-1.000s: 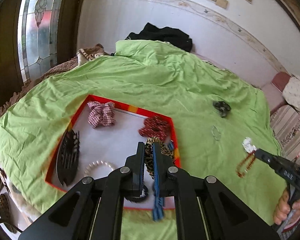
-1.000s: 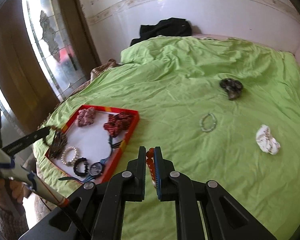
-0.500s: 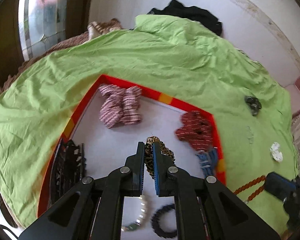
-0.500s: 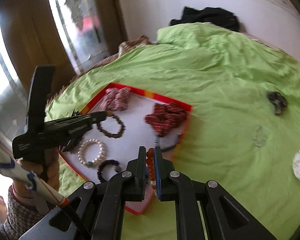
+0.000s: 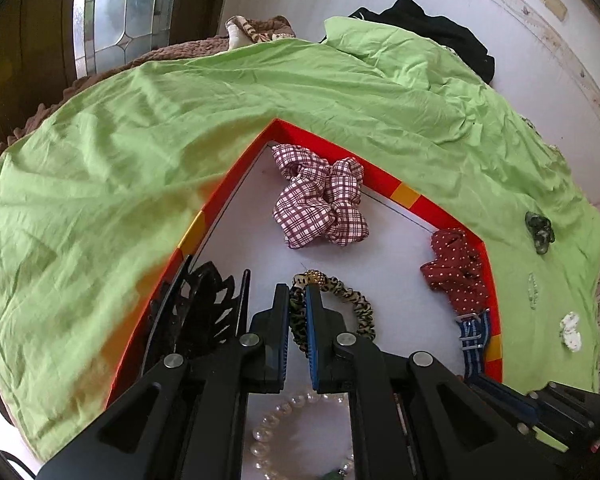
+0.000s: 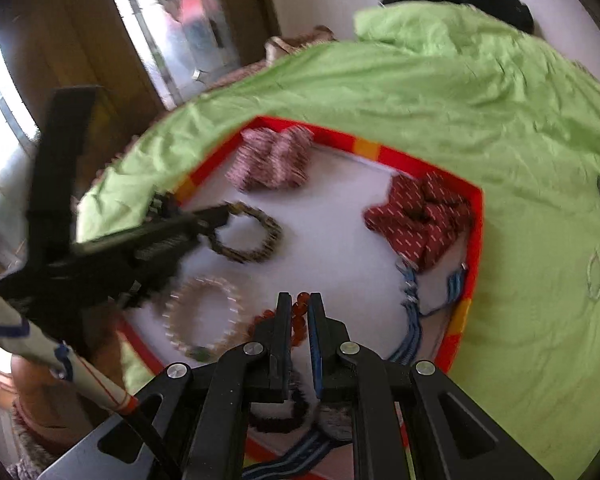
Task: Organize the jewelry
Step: 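Carry the scrunchie and red bracelet into the box and release both, then withdraw both grippers toward the pale green bracelet and white scrunchie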
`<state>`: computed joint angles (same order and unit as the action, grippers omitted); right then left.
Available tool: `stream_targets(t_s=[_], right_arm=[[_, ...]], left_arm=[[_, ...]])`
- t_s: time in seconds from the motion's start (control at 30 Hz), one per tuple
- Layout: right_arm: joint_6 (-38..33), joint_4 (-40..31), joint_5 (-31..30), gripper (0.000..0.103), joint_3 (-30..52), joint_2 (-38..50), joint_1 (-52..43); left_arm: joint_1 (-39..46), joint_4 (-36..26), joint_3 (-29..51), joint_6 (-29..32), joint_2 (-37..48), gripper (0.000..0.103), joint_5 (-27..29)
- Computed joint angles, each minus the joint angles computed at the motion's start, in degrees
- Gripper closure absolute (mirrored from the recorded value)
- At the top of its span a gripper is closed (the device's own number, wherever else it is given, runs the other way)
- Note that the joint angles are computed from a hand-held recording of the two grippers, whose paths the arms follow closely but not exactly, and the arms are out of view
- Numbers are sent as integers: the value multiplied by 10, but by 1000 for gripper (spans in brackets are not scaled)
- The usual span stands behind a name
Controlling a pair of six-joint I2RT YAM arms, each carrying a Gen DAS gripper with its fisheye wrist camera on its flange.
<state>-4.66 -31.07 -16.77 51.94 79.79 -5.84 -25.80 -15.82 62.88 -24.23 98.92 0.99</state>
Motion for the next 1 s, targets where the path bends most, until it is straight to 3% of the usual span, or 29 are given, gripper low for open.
stream_targets(t_s=[0.27, 0.33, 0.4, 0.43, 0.5, 0.63, 0.73, 0.87, 1.0], right_arm=[[-16, 8, 6, 94, -9, 8, -34], [-20, 3, -1, 89, -11, 4, -39], [-24, 6, 5, 64, -21, -13, -39], [-24, 12, 11, 59, -29, -24, -36], [-35, 13, 20, 55, -46, -61, -39], [-67, -1, 24, 51, -80, -136, -70], [-114, -22, 25, 51, -114, -206, -126], [-211, -63, 5, 45, -152, -281, -269], [-324, -111, -66, 45, -142, -243, -475]], left_arm=[[-7, 23, -11, -3, -4, 94, -6], [-10, 31, -15, -5, -7, 89, -7], [-12, 43, -25, -8, -14, 71, -10], [-11, 51, -32, -8, -19, 69, -3], [-12, 65, -43, -7, -29, 60, 8], [-26, 84, -63, 0, -49, 57, -17], [-31, 97, -76, -2, -62, 53, -31], [-38, 103, -86, -10, -70, 51, -54], [-51, 112, -106, -24, -92, 51, -97]])
